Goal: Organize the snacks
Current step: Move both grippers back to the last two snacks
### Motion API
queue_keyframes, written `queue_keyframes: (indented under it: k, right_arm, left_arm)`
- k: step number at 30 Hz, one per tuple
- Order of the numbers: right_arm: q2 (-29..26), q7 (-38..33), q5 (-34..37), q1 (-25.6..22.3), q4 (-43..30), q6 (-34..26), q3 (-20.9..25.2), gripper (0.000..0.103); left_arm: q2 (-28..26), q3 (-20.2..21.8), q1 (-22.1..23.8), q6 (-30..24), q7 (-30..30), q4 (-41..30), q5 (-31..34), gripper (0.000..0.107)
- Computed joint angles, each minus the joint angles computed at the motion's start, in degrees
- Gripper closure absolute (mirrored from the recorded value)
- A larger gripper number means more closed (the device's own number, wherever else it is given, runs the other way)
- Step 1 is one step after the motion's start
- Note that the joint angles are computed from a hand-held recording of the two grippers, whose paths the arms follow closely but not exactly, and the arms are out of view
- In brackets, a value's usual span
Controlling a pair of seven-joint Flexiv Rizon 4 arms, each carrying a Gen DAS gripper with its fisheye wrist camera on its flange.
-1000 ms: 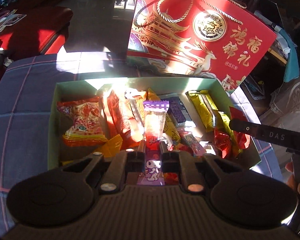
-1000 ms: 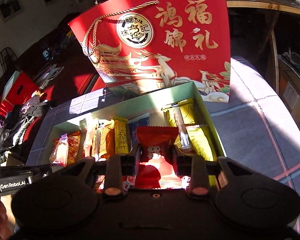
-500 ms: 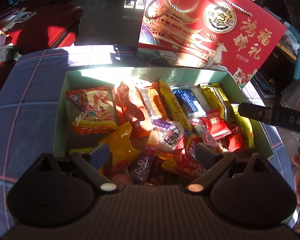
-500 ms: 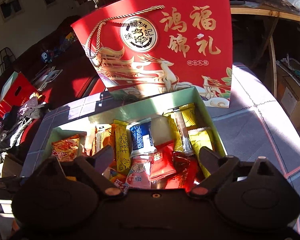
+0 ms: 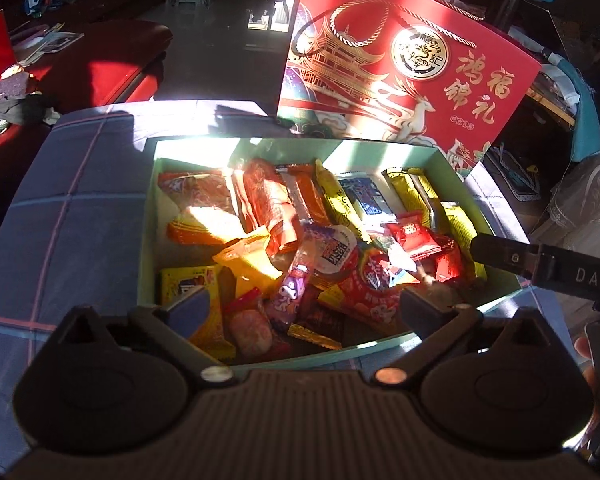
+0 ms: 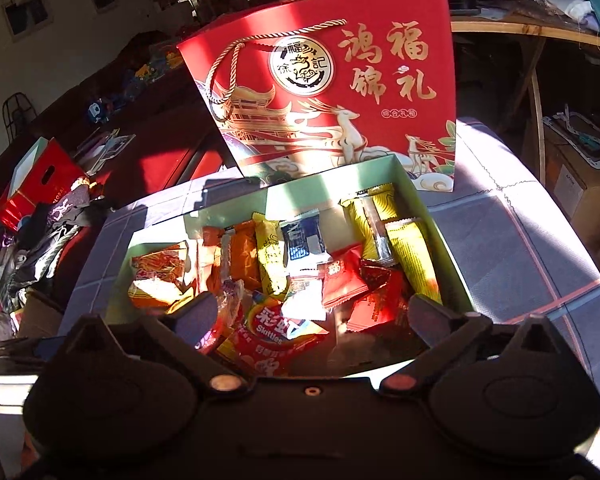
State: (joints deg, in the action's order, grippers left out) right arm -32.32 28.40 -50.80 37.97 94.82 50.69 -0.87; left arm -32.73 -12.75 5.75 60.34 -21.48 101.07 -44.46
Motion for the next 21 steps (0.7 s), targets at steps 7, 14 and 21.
queue_keyframes:
  k: [7,14,21]
  right_arm:
    - [0.6,1.3,1.5,1.8,-0.4,-2.7,1.4,0.0]
    - [-0.7,1.0,3.4,2.9,-1.5,-2.1,2.6,0.0]
    - [-3.9,0.2,7.1,3.7,-3.2,1.9,2.4,0.0]
  left_arm:
    - [2.7,0.5,1.4,0.7,3.3,4.0,-2.5,0.004]
    - [1.7,3.6,2.1,1.8,2.1,4.8,-0.3,0.004]
    - [-1.1,4.5,3.2,3.7,0.1,4.8,5.3,0.004]
